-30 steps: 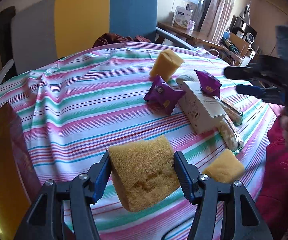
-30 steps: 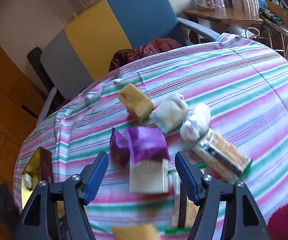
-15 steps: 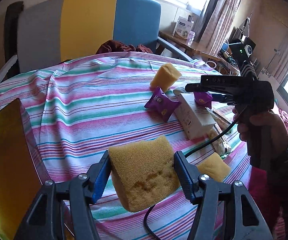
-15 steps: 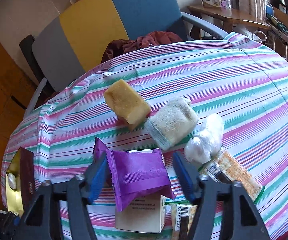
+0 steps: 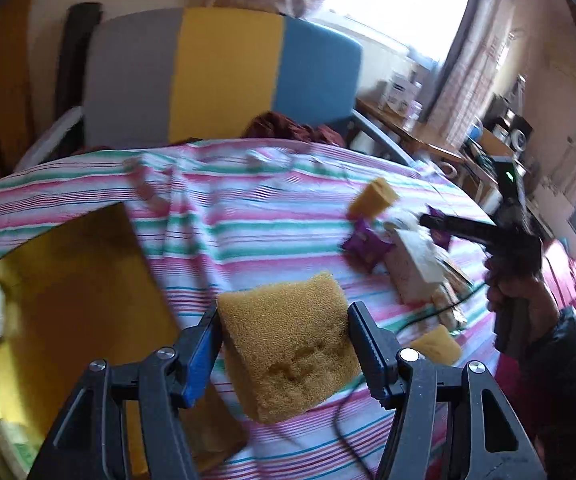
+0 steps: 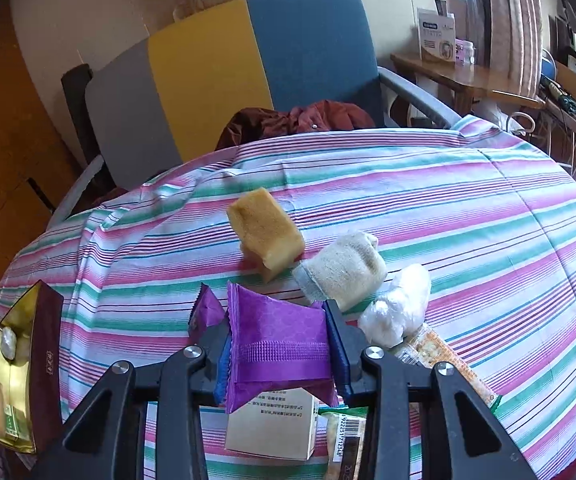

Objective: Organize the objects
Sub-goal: 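Grasp the purple candy packet with the right tool, then carry the yellow sponge into the gold box and open the left tool, then carry the purple packet into the gold box and open the right tool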

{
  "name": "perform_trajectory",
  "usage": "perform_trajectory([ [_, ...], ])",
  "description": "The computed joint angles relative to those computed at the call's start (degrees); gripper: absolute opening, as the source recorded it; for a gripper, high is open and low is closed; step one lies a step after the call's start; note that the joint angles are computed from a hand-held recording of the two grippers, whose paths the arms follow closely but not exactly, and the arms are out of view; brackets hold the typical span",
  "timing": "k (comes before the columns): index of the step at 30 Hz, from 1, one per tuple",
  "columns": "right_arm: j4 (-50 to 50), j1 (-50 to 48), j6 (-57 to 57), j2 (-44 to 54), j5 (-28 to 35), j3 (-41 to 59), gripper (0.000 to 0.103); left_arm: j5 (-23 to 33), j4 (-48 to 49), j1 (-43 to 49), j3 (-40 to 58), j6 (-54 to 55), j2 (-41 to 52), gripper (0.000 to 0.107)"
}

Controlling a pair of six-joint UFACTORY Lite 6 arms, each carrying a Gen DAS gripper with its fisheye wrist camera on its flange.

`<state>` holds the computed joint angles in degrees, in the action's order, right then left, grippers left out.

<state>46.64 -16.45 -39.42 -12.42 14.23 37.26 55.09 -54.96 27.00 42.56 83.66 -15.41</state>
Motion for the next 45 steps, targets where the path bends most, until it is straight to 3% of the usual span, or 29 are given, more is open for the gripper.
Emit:
perform_trajectory([
  [2,1.04,0.50,-1.17,-0.88,-0.12,-0.29,0.038,2.03,0.43,7.88,5.80,2.33,5.17,0.063],
  [5,1.71,1.10,-1.79,-1.55,-0.33,-0.70,0.038,0.85,1.12,16.66,15.83,4.19,15.13,0.063],
  [8,0.44,2.01,-0.70,-1.33,-0.90,-0.78,0.038,-2.10,2.91,21.28,26.60,2.56,26.34,0.063],
  [13,-2.81,3.18,2.83,-1.69,-1.92,-1.19,0.038,-9.28,6.04,22.78,35.63,0.52,38.44,0.063],
  [17,-7.83,3.62,8.22,-1.18,-2.26,-0.78,0.038,-14.10,6.84,22.04,37.21,0.84,43.27,0.064],
  [24,-28.44,8.68,31.26,-6.57,-0.64,-1.15,0.038,-19.26,3.96,21.51,35.15,6.71,44.65,0.067],
  [30,-49.87,18.91,56.02,-11.93,3.01,0.56,0.038,-17.80,0.93,23.17,34.57,9.85,43.74,0.079],
  [36,-68.63,38.17,81.15,-11.52,7.14,6.29,0.038,-12.68,-2.25,27.04,36.19,10.87,42.57,0.079],
  [40,-73.54,52.77,90.69,-2.80,6.16,12.81,0.038,-8.50,-2.95,30.53,37.91,9.25,41.89,0.079],
  [45,-71.24,67.58,90.87,18.03,2.08,27.20,0.038,-4.22,-2.13,35.02,39.73,8.68,42.38,0.081],
])
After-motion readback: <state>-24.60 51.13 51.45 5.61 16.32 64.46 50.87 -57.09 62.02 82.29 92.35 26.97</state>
